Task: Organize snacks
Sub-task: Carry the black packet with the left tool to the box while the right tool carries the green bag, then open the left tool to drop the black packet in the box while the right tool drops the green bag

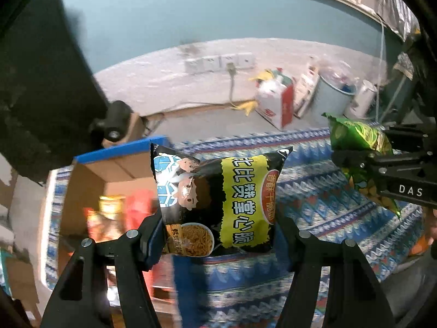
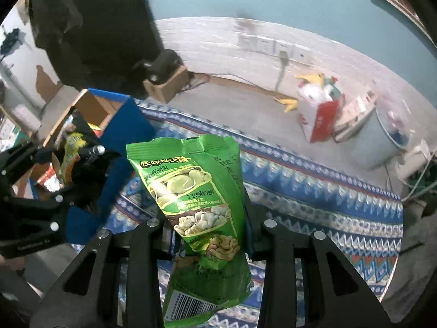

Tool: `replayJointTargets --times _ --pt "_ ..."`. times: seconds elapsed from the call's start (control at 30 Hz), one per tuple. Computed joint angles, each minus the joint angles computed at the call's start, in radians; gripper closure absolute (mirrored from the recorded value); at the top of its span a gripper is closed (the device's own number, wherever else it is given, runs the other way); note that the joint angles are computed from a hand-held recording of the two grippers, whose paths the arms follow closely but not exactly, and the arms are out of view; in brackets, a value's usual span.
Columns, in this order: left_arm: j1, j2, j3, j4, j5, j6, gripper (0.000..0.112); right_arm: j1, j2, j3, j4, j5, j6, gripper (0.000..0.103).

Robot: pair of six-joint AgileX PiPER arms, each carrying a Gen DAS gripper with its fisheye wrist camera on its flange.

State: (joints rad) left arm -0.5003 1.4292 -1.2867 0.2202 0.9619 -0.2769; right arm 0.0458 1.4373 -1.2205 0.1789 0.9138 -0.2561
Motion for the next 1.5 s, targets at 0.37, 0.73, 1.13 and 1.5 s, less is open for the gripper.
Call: replayJointTargets --times 0.37,0.73,1.13,1.5 --pt "0.308 -0.066 0.075 -0.167 -0.032 0.213 0.045 0.247 0.136 -0.17 -0.085 0.005 0.17 0.069" --pt "0.604 -0.059 0.088 -0.326 -0.045 0.407 0.045 0.42 0.344 -0.432 -0.123 0.037 0.247 0.069" --pt "0.714 0.041 0.055 -0.341 -0.025 0.416 0.037 0.502 0.549 -0.682 -0.12 0.111 0.284 0.069" --pt "0.789 -0.022 0.039 -0.363 0.03 0.441 0.03 0.511 0.661 -0.821 -0.066 0.151 0.287 0.061"
